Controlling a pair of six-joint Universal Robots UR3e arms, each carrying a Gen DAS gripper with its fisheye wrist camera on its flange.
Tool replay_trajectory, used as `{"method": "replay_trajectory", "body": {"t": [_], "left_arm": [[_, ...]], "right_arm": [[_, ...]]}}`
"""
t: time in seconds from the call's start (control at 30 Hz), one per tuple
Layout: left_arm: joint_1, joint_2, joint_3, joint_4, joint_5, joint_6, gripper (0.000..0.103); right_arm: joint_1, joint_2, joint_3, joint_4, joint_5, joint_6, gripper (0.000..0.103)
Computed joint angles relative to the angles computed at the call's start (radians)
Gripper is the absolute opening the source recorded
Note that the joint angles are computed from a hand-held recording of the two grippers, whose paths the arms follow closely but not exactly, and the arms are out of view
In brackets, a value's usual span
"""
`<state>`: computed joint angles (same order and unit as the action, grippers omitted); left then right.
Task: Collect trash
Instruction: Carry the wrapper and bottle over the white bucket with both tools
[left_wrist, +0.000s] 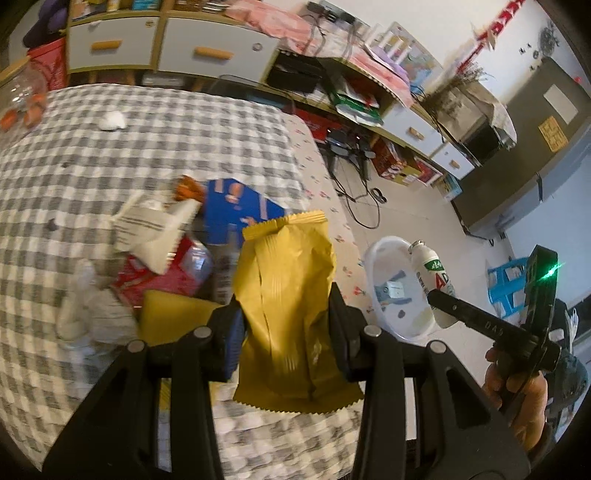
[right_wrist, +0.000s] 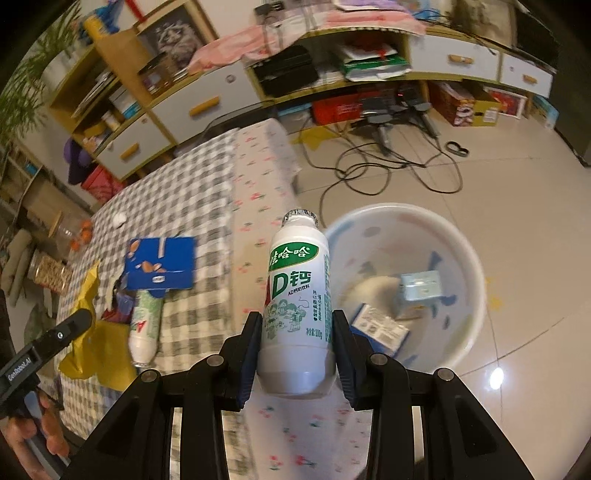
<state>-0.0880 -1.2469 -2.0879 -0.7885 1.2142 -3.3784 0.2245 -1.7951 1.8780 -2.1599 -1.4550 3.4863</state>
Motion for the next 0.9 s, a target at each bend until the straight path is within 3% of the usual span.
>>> {"method": "replay_trajectory", "body": {"t": [0.5,0.9], "left_arm": [[-0.237,-0.296,0.172,0.153,0.042,-0.123,0.042],[-0.409,-0.591,0.403,0.251,0.061,-0.142,0.042]], "right_arm": [[-0.344,-0.307,0.179,0.194,0.105,-0.206,0.038],[-0.559,-0.445,0.224,0.345,0.178,-0.367,0.038]]}}
